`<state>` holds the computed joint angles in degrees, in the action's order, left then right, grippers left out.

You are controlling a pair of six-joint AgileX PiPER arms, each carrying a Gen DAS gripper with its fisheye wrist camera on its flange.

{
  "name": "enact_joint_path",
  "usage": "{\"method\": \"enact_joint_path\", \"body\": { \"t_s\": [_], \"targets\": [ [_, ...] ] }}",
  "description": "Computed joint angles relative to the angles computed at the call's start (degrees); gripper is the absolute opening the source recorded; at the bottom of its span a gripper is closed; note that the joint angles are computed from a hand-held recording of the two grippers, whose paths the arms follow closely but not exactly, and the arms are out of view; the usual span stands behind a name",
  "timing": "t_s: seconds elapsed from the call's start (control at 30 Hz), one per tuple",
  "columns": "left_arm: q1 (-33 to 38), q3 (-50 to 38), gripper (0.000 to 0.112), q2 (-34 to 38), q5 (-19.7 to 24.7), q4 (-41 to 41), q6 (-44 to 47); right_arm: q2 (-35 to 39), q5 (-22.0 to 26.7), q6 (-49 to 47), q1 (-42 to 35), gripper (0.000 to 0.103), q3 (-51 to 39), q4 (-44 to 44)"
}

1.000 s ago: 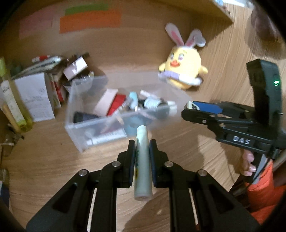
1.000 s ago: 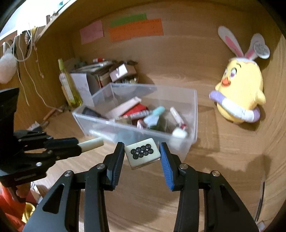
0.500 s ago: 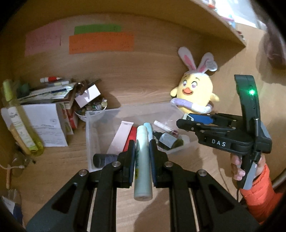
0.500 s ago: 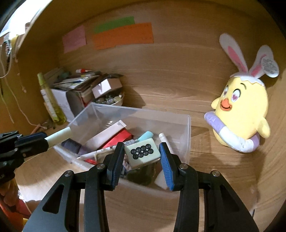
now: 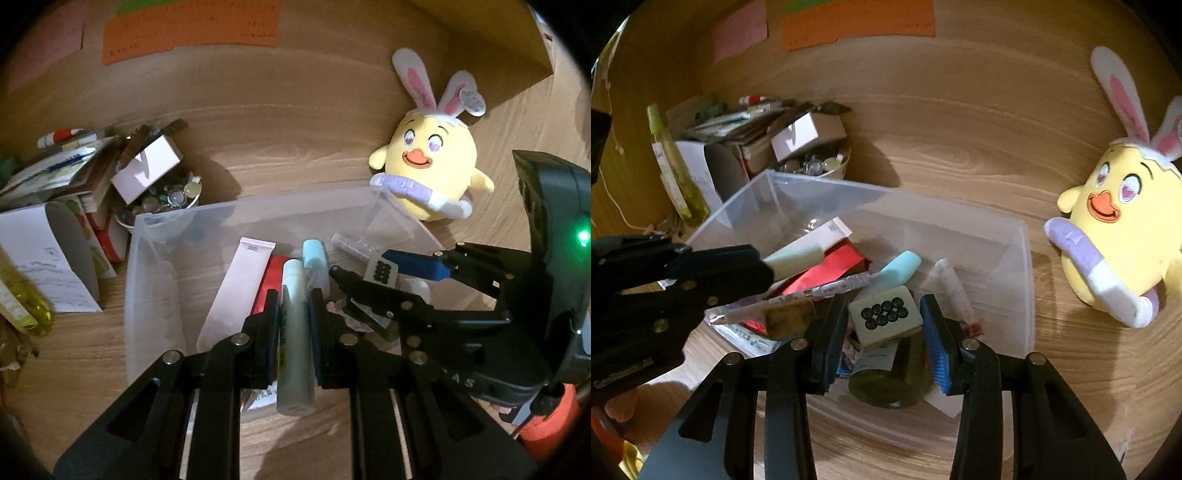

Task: Organize objects
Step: 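Carry the pale green tube and dotted tile into the bin and release both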

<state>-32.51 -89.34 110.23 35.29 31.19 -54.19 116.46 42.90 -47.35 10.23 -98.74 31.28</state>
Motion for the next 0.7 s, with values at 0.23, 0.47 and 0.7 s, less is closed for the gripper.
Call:
{"method": "enact_joint_path", "body": {
  "t_s": [0.23, 0.47, 0.7],
  "targets": [
    [1.2, 1.7, 0.017, -1.5, -2.1, -4.8, 3.2, -1.1, 0.4, -0.7, -0.2, 0.053, 0.9, 0.4],
    [-0.7, 5.9, 0.021, -5.8, -3.4, -0.1, -1.4, -6.9, -2.1, -4.6, -1.7, 0.053, 7.1, 3.8],
    [-5.0, 13.0, 0.053, -10.9, -2.5, 14.7, -16.7, -14.4, -6.4, -11.9, -3.6, 0.059, 16.9, 9.9]
  ]
}}
